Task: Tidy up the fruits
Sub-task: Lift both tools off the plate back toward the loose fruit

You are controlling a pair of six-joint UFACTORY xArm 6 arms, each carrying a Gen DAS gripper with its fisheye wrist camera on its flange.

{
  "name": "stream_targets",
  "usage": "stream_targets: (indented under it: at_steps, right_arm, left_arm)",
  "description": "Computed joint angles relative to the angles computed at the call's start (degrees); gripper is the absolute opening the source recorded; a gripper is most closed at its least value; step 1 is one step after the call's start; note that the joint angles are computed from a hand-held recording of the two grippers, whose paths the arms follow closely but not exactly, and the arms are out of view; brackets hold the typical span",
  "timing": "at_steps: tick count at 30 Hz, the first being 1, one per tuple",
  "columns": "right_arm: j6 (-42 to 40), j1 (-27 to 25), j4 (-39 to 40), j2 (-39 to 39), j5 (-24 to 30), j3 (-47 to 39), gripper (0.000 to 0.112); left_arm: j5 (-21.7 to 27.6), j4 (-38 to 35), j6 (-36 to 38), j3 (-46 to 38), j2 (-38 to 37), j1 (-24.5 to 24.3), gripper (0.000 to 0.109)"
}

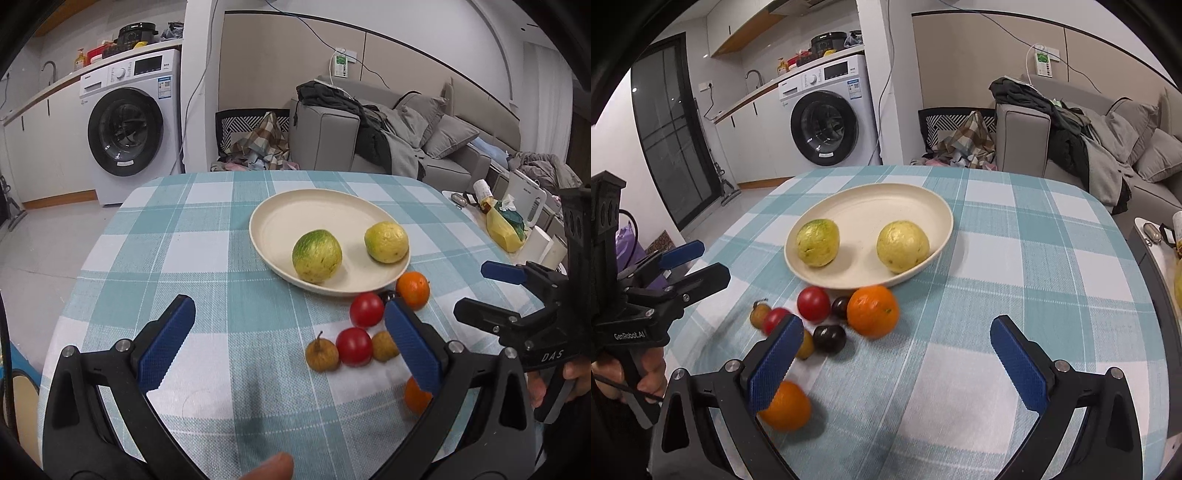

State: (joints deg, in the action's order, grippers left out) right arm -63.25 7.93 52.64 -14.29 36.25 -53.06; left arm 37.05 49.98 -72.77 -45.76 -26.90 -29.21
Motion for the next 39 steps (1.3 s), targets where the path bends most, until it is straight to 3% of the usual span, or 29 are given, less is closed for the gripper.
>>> stream_targets:
  at_steps: [14, 26, 39]
  right_arm:
    - [0.89, -0.21, -2.89, -2.22, 2.43, 3.52, 0.103]
    - [-1.78, -0.04, -5.26, -3.28, 10.69, 3.79, 0.103]
    - [-2.71, 1.17, -6.94, -4.32, 13.26, 4.88, 0.102]
  left_arm:
    - [1.08, -1.24, 1.51, -0.39, 2.31, -2.64, 0.102]
    - [-1.02, -3.24, 2.15, 0.4, 2.35, -1.46, 0.102]
    - [-2.84, -4.97, 2.84, 1.22, 2.8, -0.07, 0.102]
